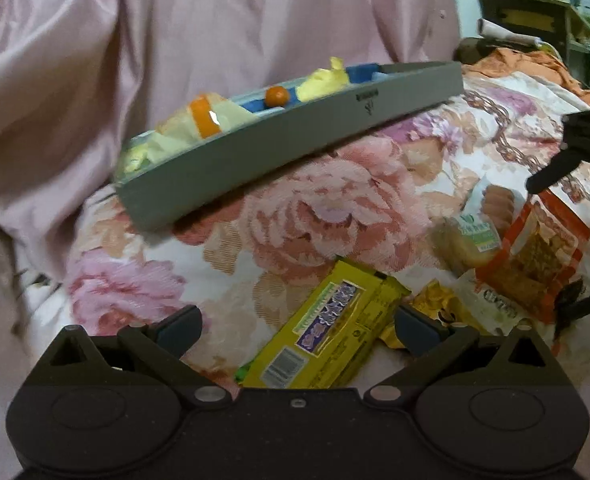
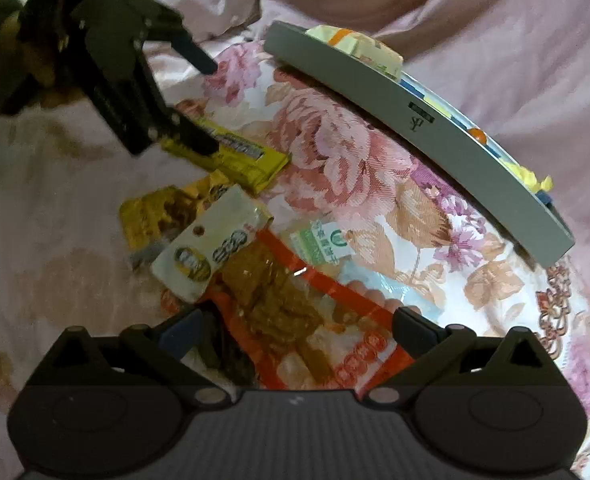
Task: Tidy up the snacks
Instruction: 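Reach the left gripper to the yellow wafer bar while the right approaches the red tofu pack, then grasp the yellow wafer bar with the left gripper while the right lowers toward the tofu pack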
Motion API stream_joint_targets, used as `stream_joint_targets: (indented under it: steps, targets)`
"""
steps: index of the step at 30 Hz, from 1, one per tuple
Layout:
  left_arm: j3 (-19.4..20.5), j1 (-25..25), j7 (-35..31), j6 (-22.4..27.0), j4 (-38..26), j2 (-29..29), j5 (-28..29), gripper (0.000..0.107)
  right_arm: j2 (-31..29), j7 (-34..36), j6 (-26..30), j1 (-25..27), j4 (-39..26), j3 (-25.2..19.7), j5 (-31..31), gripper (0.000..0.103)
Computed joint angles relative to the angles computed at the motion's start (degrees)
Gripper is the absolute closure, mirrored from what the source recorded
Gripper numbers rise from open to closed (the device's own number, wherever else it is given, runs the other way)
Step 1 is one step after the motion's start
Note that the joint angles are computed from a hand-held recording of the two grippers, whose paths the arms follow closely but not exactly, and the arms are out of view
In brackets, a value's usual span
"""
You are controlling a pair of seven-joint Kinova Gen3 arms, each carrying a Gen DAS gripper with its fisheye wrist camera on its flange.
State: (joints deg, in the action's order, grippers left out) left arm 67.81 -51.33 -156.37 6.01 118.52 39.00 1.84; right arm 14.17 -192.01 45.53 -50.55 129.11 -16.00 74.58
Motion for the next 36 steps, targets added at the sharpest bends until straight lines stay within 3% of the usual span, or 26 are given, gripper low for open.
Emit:
stream_joint_targets:
  steps: [3, 5, 10, 13, 17, 20, 24, 30, 36]
  targets:
    - [-2.2, 2.4, -0.6, 2.6, -2.5, 1.4, -0.2, 0.005, -0.9, -6.0, -4.0, 1.8, 1.8, 0.5, 5.5, 0.0]
    - [-4.0, 3.9, -1.0, 7.3, -5.6, 1.7, 1.4, 0.005, -0.9, -8.1, -4.9, 2.8, 2.2, 0.3, 8.2, 0.0]
    - [-10.3, 9.2, 3.6, 18.9, -13.1, 1.0, 3.7, 0.005, -0.6, -8.7, -7.1, 5.3, 2.3, 0.0, 9.5, 0.001]
    - [-14.9, 12.0, 2.8, 24.9, -16.4, -0.1, 8.9, 0.005, -0.9, -10.5, -9.3, 6.9, 2.6, 0.1, 10.2, 0.001]
    - [-17.5, 13.2, 3.0, 25.6, -15.4, -1.8, 13.1, 0.005, -2.1, -6.4, -15.6, 11.4, 1.4, 0.7, 2.5, 0.001]
    - [-19.3, 14.4, 1.9, 25.6, -13.9, -3.9, 15.0, 0.006, -4.1, -5.8, -21.4, 12.8, 2.0, 3.7, -2.6, 0.001]
    - [-21.8, 15.8, 0.4, 27.2, -12.2, -6.6, 17.6, 0.007, -5.6, -0.6, -24.1, 13.5, 2.4, 5.0, -10.5, 0.0]
    - [-26.8, 18.2, 0.2, 30.4, -10.9, -10.6, 22.2, 0.011, -6.5, 8.2, -21.2, 10.9, 1.5, 4.8, -20.9, 0.0]
    - [-31.0, 20.5, -2.9, 28.6, -10.5, -11.9, 27.1, 0.011, -7.0, 15.2, -19.2, 9.3, 0.6, 4.0, -25.9, 0.0]
